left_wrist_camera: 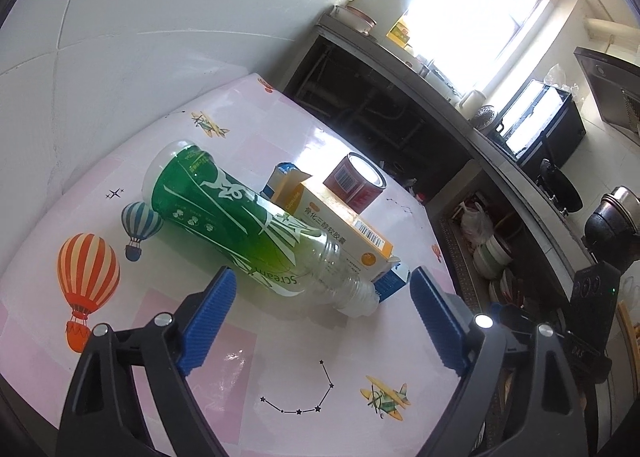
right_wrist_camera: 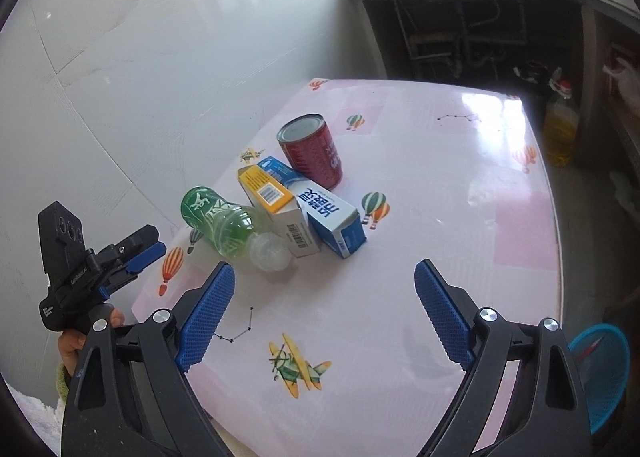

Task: Collect trash
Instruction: 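Close the right tool on the red can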

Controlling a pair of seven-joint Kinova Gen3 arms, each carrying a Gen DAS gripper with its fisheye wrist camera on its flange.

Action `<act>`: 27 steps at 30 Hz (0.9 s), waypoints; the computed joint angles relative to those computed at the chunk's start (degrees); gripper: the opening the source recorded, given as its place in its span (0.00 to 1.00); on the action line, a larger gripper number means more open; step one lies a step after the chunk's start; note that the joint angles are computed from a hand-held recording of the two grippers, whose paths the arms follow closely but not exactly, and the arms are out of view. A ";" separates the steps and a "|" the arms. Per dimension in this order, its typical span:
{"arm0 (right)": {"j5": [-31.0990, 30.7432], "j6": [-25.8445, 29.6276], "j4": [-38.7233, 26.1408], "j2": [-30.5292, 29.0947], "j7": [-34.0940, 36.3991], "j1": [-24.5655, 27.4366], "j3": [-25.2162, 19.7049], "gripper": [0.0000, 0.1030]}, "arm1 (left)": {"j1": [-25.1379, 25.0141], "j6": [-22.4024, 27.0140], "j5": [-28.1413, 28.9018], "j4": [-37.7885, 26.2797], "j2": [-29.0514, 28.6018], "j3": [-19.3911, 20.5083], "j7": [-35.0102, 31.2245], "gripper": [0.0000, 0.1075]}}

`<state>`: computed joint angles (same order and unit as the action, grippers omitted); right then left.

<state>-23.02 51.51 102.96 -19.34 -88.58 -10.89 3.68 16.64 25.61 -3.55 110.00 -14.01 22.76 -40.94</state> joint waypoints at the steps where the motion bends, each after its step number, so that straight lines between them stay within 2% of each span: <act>1: -0.69 0.45 -1.21 1.10 0.60 -0.09 0.33 0.84 | 0.07 -0.06 -0.19 -0.04 -0.22 -0.09 -0.26 0.79; 4: -3.90 3.77 -7.40 6.26 4.06 4.66 -2.48 0.84 | -0.65 0.40 -1.74 -0.63 -0.64 0.81 -0.56 0.79; 6: -2.36 5.55 -12.71 10.22 2.92 6.71 -5.34 0.86 | -0.94 0.66 -2.38 -1.01 -0.66 1.35 -0.68 0.79; 9: 1.50 7.51 -20.67 16.83 0.57 2.92 -4.90 0.89 | -0.99 0.51 -2.74 -1.11 -0.68 1.70 -0.80 0.79; 14: 10.60 11.75 -33.94 27.62 -4.12 -6.90 -0.37 0.89 | -1.94 0.65 -3.84 -0.95 -1.15 2.95 0.25 0.79; 16: 13.90 14.97 -39.25 31.74 -5.82 -6.88 -2.20 0.89 | -1.76 0.73 -3.62 -0.85 -1.19 2.75 0.19 0.79; 18: 16.51 19.13 -44.29 35.79 -7.87 -4.71 -6.35 0.89 | -1.43 0.60 -3.35 -0.64 -1.26 2.34 -0.23 0.79; 21: 20.50 21.96 -47.51 39.23 -10.96 -3.43 -10.51 0.89 | -1.00 0.49 -3.02 -0.43 -1.46 1.86 -1.16 0.79; 24: 23.26 21.34 -46.73 39.82 -12.47 -1.99 -13.81 0.89 | -0.71 0.04 -2.64 -0.08 -1.69 1.45 -2.15 0.79; 25: 23.25 21.11 -46.48 39.87 -12.61 -2.05 -13.51 0.89 | -0.56 -0.16 -2.38 0.04 -1.68 1.22 -2.57 0.79; 27: 21.53 21.13 -46.26 40.02 -12.23 -4.04 -9.81 0.85 | -0.30 -0.46 -1.82 0.20 -1.56 0.89 -3.28 0.79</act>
<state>-1.49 72.64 56.70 20.68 -100.82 -14.93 -6.13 16.34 25.15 -5.36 110.20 -15.57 23.65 -44.22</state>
